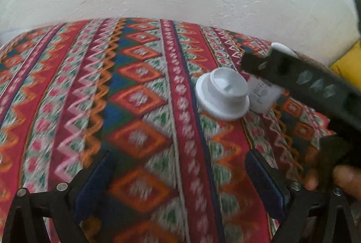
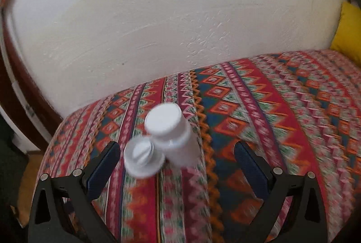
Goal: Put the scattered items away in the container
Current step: 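Grasp the white lid with the left tool while the right tool grasps the white pill bottle, then carry the white lid and pill bottle into the pink box and release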
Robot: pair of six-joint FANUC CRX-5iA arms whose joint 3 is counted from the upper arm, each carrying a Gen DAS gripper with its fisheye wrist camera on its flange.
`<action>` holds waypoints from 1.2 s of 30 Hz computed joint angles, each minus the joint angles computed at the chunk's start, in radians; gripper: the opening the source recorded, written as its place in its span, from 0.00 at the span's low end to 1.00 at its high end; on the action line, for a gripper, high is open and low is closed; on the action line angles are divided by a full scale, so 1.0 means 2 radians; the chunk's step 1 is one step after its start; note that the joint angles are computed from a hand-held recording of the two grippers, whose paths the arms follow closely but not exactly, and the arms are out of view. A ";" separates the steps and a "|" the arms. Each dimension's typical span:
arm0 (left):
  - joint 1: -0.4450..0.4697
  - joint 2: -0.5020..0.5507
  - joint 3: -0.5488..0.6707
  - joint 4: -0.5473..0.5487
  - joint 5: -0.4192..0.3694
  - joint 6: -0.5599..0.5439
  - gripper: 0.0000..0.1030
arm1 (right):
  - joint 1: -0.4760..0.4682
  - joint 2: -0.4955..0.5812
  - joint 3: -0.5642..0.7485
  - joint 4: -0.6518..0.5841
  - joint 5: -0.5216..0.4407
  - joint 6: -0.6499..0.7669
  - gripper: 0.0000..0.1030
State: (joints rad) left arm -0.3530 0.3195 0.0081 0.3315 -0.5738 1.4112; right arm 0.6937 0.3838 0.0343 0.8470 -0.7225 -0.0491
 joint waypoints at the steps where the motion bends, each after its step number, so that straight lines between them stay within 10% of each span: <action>1: -0.005 0.010 0.015 -0.011 0.000 0.005 0.94 | -0.005 0.012 0.012 -0.011 0.003 0.014 0.99; 2: -0.008 0.016 0.024 -0.013 0.000 0.005 0.94 | -0.011 0.018 0.014 -0.016 0.016 0.024 0.87; 3: -0.011 0.026 0.036 -0.010 0.000 0.000 0.94 | -0.017 0.015 0.001 -0.004 0.030 0.011 0.49; 4: -0.015 0.035 0.049 -0.012 -0.002 0.000 0.94 | -0.022 0.010 -0.014 0.012 0.044 -0.005 0.46; 11: -0.051 0.121 0.198 -0.115 -0.066 0.082 0.94 | -0.057 -0.059 -0.125 0.155 0.109 -0.160 0.45; 13: -0.060 0.124 0.213 -0.149 -0.071 0.102 0.66 | -0.061 -0.067 -0.136 0.185 0.111 -0.181 0.45; 23: -0.107 -0.083 0.051 -0.312 -0.048 0.256 0.63 | -0.046 -0.147 -0.197 0.290 0.133 -0.266 0.45; 36: -0.239 -0.312 -0.052 -0.429 -0.132 0.368 0.63 | 0.281 -0.279 -0.213 0.166 -0.180 -0.164 0.45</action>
State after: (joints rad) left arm -0.8307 -0.3044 -0.0967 -0.5259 -0.8386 2.1462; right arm 1.2548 -0.1749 -0.3926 1.1796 -1.0833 -0.3779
